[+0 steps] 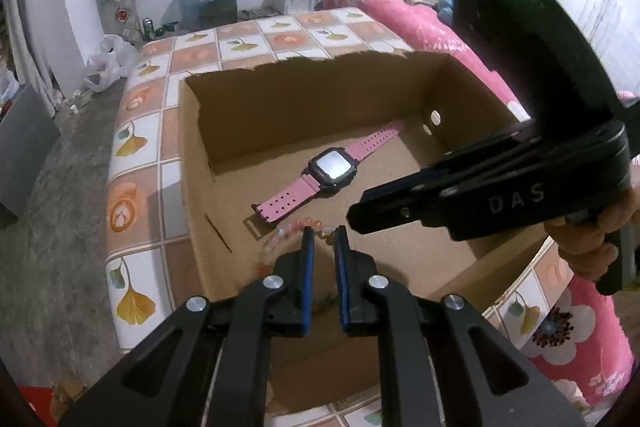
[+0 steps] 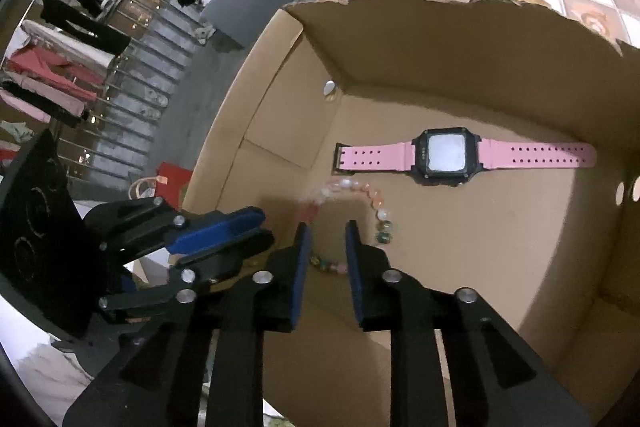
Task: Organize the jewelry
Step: 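Lift the bracelet with the left tool and drop it into the box, then withdraw the left tool from the box and close its fingers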
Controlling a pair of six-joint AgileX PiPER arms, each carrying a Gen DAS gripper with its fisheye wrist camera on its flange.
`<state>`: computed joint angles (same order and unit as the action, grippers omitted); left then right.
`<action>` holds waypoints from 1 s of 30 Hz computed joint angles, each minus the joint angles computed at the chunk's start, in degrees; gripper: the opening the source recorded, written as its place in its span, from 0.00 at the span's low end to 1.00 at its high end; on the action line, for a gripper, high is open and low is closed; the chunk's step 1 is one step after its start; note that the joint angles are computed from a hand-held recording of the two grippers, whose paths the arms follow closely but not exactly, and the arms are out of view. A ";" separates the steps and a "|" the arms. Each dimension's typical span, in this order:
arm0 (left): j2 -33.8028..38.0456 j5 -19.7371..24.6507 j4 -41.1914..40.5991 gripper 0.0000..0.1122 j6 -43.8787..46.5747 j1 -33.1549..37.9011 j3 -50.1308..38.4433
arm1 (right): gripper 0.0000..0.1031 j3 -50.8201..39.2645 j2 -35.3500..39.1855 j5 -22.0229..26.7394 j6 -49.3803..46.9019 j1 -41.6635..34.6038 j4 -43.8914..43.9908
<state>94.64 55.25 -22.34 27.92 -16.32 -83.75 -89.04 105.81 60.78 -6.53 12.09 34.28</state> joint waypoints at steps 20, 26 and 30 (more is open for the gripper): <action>-24.50 0.15 -24.19 0.24 22.89 20.34 26.17 | 0.43 37.70 -44.05 -21.71 -1.51 3.28 0.68; -23.75 -5.62 -18.13 0.25 17.77 14.23 35.62 | 0.43 51.86 -47.52 -32.11 5.72 11.74 1.23; -21.36 -13.37 -12.59 0.25 12.33 6.74 38.56 | 0.43 58.30 -43.89 -37.83 1.95 14.46 11.56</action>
<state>73.29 41.88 -34.93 40.25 -9.57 -45.19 -30.73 61.91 22.95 -4.59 26.55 45.84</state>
